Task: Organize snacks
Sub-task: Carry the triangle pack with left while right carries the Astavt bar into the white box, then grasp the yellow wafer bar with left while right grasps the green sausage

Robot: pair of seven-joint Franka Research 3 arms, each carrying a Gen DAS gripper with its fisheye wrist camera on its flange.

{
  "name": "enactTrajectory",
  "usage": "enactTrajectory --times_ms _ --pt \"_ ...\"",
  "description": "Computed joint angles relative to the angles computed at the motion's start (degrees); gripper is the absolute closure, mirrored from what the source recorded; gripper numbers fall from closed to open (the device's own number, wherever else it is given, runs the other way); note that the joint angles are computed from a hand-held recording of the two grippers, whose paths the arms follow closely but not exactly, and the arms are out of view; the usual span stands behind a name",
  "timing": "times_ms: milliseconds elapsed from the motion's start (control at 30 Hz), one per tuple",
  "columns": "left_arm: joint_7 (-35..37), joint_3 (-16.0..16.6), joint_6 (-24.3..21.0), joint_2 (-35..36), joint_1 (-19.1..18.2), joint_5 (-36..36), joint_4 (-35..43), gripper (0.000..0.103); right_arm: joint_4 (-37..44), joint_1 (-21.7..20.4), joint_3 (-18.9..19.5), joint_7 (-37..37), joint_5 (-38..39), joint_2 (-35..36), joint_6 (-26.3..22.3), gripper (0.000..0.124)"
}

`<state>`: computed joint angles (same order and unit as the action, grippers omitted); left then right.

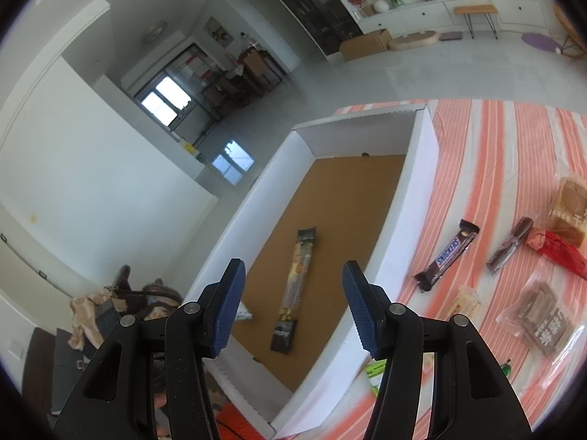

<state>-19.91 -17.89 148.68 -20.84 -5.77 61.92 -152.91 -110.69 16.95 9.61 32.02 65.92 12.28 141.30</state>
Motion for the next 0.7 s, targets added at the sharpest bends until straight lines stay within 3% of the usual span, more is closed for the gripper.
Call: enactTrajectory --times_ms 167,267,333,400,500,700 --pt "-3.8 -2.9 4.8 0.4 -1.7 6.0 2.9 0.012 -8.2 -2.8 -3.4 -7.4 -3.2 -0.8 14.7 0.060" --pt "-3.6 -4.4 7.4 5.7 -3.3 10.9 8.8 0.003 -12.5 -6.3 -4.9 -10.5 -3.2 0.0 21.6 0.060" --pt "0.8 -4.4 8.1 11.4 -5.8 10.9 14.2 0.003 -13.8 -9.2 -5.4 -12.3 -2.4 1.1 24.4 0.060" --pt "6.6 -4.0 7.6 18.5 -8.2 9.5 20.1 0.003 -14.9 -12.4 -5.5 -14.4 -0.6 1.4 25.5 0.060" --pt "14.9 -3.5 2.7 28.2 -11.8 4.7 28.7 0.003 -16.3 -16.4 -5.8 -17.8 3.8 1.2 23.9 0.060" --pt "22.2 1.1 -6.5 40.7 -16.6 -0.4 42.6 0.003 -19.7 -18.1 -7.1 -22.1 7.8 -3.0 14.1 0.059"
